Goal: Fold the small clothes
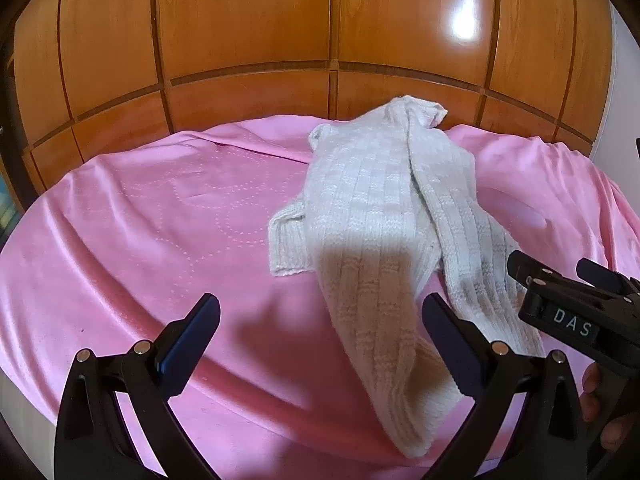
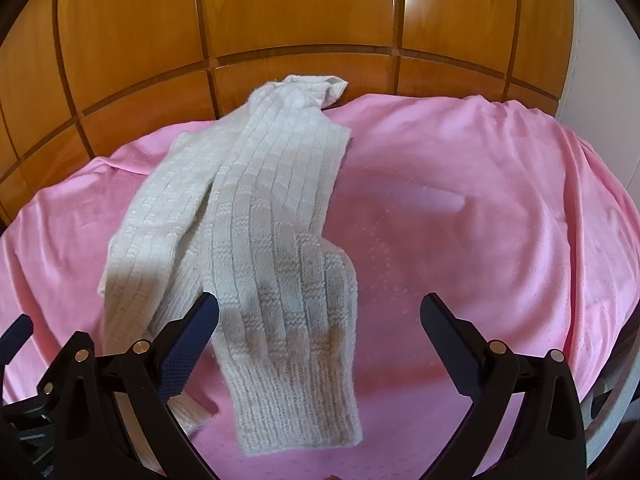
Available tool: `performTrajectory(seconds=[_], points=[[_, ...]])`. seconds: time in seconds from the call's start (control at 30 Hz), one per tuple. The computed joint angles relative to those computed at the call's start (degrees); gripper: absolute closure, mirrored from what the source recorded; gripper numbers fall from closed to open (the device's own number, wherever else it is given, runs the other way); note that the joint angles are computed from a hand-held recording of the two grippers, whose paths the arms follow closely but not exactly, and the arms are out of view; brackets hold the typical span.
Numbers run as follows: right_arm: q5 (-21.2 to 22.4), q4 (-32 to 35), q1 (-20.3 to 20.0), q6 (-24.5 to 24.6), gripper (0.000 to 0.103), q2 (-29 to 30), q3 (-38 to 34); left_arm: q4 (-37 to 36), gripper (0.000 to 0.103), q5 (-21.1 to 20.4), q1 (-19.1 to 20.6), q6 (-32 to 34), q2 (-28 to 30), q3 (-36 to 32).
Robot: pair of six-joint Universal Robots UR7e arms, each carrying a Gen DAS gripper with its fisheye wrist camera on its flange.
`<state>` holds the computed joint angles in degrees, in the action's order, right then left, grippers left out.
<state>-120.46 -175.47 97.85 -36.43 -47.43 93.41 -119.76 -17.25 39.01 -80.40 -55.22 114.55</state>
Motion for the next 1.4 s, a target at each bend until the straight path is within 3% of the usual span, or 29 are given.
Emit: performTrajectory(seconds=[0.57, 0.8, 1.0, 1.1, 1.2, 1.23, 1.27, 1.33, 1.4], points=[[0.31, 0.63, -0.36, 0.15, 0.003, 0.42, 0.39, -3.60, 0.003, -1.99, 1.29, 2.94, 0.17, 0.89], [1.58, 5.13, -1.20, 1.55, 0.003, 0.39, -0.61, -5.41, 0.003, -3.33, 2.11, 4.71, 0.55, 0.94], [3.48, 11.10, -2.09, 2.45, 0.006, 1.07, -2.06, -13.33, 0.025, -6.72, 3.82, 11.83, 1.38, 1.49], [2.70, 14.50, -2.47, 2.94, 0.019, 1.91, -3.40, -18.54, 0.040, -8.55, 4.55, 16.09, 1.92, 1.97], [3.75, 17.05, -3.03, 2.60, 0.024, 2.48, -4.53, -26.91, 0.066, -11.14, 5.25, 23.78, 3.02, 2.61], [4.28, 17.86, -3.15, 2.07, 0.033, 2.43, -4.74, -30.28, 0.086, -12.20, 5.40, 26.60, 3.37, 2.90], [5.21, 19.50, -3.25, 1.32, 0.042, 2.22, -5.08, -33.43, 0.091, -13.27, 5.44, 29.24, 3.54, 3.30], [6.96, 22.08, -3.32, -0.47, 0.081, 1.63, -5.60, -35.59, 0.093, -12.95, 4.98, 31.17, 3.20, 3.93], [7.95, 23.95, -3.26, -2.07, 0.087, 1.00, -6.29, -41.14, 0.094, -14.27, 4.57, 33.30, 1.58, 5.82]])
